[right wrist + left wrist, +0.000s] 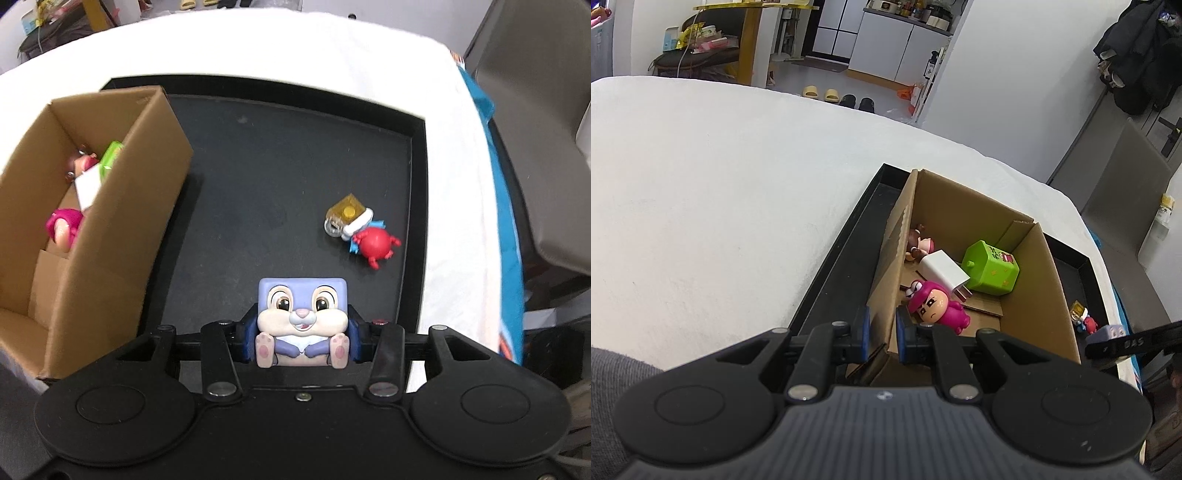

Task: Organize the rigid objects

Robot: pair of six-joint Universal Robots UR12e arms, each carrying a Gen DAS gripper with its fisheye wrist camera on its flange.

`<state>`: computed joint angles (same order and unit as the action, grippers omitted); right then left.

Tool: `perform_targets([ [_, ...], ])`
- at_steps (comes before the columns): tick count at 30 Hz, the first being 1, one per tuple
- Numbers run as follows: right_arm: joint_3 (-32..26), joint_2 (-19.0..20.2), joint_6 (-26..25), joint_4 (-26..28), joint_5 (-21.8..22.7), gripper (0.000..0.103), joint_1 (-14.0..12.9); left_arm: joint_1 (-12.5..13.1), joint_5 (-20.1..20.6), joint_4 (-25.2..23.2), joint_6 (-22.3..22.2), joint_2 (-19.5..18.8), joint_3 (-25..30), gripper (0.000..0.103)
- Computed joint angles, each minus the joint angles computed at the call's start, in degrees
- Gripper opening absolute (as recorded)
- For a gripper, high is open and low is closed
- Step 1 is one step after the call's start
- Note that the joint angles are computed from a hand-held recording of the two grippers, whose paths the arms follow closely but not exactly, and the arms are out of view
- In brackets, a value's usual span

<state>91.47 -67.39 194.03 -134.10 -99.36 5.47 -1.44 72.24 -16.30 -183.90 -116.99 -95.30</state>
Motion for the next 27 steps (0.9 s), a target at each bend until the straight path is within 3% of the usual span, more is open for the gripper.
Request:
perform_targets([
  [13, -3.88, -0.28, -6.0, -3.13, -3.02, 0.044, 1.84, -0.07, 0.03, -0.58, -0.03, -0.15, 0.31, 0.013],
  [27, -7.28, 1.26, -11.32, -4.85, -2.33, 0.044, 4.77, 0.24, -0.99, -1.25, -0.59, -0.43, 0.58, 0.013],
])
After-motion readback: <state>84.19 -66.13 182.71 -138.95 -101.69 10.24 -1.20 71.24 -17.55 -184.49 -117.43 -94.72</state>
